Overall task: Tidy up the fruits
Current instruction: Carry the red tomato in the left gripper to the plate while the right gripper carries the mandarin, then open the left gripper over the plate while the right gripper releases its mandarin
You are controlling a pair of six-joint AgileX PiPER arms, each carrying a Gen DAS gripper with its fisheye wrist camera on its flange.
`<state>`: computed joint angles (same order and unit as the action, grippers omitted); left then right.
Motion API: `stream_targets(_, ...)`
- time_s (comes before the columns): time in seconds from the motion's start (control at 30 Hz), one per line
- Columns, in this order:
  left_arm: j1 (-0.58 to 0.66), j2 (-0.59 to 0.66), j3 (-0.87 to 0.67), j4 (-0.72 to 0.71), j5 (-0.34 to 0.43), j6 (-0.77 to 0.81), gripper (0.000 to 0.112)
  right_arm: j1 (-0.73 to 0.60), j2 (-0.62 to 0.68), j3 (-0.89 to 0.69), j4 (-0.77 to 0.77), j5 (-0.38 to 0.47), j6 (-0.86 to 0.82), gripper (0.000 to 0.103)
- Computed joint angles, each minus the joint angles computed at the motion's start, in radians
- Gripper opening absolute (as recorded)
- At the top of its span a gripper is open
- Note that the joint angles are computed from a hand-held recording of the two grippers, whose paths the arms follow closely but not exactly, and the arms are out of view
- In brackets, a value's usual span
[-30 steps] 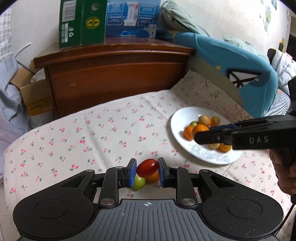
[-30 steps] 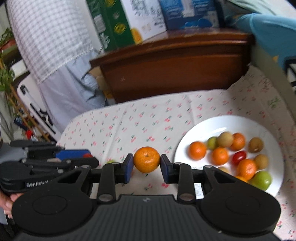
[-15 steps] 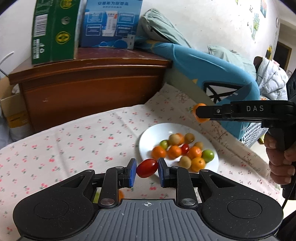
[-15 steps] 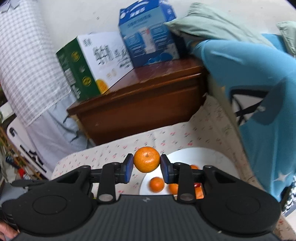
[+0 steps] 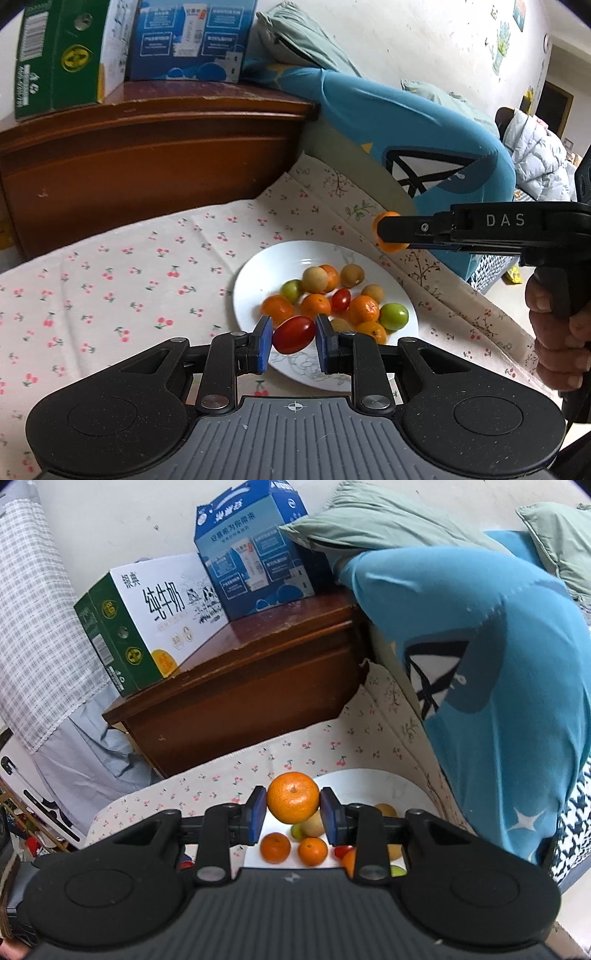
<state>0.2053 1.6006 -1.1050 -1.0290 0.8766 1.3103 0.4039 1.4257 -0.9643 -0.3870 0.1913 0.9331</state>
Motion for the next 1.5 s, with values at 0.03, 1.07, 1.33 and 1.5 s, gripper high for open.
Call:
stream_targets(0.03,-0.011,0.004,0.001,0.0,-0.008,-0.002,0.022,-0.001,0.004,0.0,-0.005,0.006,0.01,0.031)
stream_targets(1.07,-0.084,0.001,-0.013,0.019,-0.109,-0.11,0.069,-0.026,0.033,0.03,-0.077,0.011,0.18,0.034)
stream_targets(1.33,-0.021,-0.041,-0.075,0.188,-0.104,-0.276,0.073,-0.002,0.013,0.028,-0.076,0.022,0.173,0.037)
stream_targets(1.5,0.035,-0.045,-0.109,0.238,-0.067,-0.324,0.075,0.029,-0.004,0.03,-0.102,0.027,0.187,0.037)
